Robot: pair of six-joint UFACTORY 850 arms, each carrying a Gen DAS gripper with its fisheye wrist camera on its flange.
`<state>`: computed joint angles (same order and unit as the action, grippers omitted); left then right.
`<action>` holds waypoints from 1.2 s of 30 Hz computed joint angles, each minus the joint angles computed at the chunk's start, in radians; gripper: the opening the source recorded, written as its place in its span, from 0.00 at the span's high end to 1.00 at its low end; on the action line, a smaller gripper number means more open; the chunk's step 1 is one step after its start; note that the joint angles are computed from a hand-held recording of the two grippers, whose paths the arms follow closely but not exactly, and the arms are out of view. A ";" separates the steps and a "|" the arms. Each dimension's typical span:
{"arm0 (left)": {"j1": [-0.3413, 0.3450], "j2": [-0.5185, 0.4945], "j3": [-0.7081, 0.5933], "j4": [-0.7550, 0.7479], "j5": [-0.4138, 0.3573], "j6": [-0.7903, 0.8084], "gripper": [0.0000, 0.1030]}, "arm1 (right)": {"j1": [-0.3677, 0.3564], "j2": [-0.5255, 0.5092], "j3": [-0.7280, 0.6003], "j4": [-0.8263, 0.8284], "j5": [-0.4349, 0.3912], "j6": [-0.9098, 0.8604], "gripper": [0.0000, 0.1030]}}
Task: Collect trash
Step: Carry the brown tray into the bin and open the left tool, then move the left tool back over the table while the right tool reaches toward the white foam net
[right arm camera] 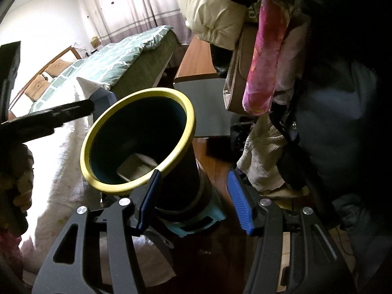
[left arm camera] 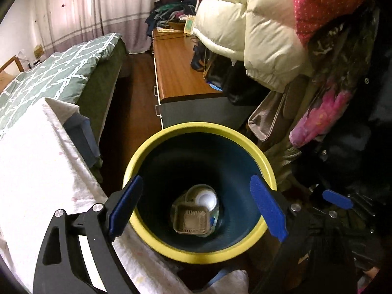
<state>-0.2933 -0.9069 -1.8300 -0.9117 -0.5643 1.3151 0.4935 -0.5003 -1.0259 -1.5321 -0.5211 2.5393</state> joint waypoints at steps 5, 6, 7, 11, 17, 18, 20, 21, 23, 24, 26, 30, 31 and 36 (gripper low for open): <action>0.059 0.098 0.114 -0.125 -0.017 0.120 0.11 | 0.010 -0.006 -0.016 0.009 -0.001 -0.020 0.47; 0.074 0.121 0.143 -0.154 -0.020 0.148 0.10 | 0.012 -0.010 -0.022 0.013 0.000 -0.028 0.47; 0.087 0.141 0.166 -0.176 -0.021 0.172 0.10 | 0.017 -0.016 -0.032 0.017 0.002 -0.039 0.47; 0.169 0.242 0.289 -0.307 -0.025 0.313 0.08 | 0.026 -0.041 -0.073 0.025 0.017 -0.083 0.47; 0.321 0.359 0.434 -0.454 -0.025 0.450 0.07 | 0.058 -0.094 -0.178 0.022 0.043 -0.149 0.47; 0.344 0.371 0.450 -0.473 -0.019 0.468 0.07 | 0.064 -0.104 -0.201 0.023 0.049 -0.165 0.47; 0.401 0.393 0.481 -0.498 -0.010 0.491 0.07 | 0.079 -0.132 -0.258 0.027 0.066 -0.213 0.46; 0.423 0.396 0.486 -0.497 -0.015 0.489 0.07 | 0.085 -0.142 -0.279 0.036 0.071 -0.237 0.46; 0.479 0.402 0.497 -0.511 -0.019 0.489 0.07 | 0.103 -0.174 -0.345 0.071 0.077 -0.317 0.46; 0.503 0.405 0.504 -0.522 -0.015 0.495 0.07 | 0.112 -0.190 -0.380 0.092 0.080 -0.361 0.46; 0.550 0.410 0.516 -0.555 0.004 0.513 0.07 | 0.127 -0.225 -0.453 0.129 0.094 -0.448 0.46; 0.637 0.410 0.532 -0.635 0.050 0.562 0.07 | 0.154 -0.304 -0.616 0.236 0.127 -0.654 0.46; 0.650 0.407 0.530 -0.642 0.054 0.568 0.06 | 0.159 -0.321 -0.651 0.263 0.135 -0.702 0.46; 0.710 0.396 0.528 -0.704 0.073 0.616 0.06 | 0.187 -0.448 -0.901 0.493 0.204 -1.032 0.46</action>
<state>0.4171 -0.5112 -1.3017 -1.6153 -0.4915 1.9315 0.6808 -0.9485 -1.9270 -1.0389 -0.3170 1.5073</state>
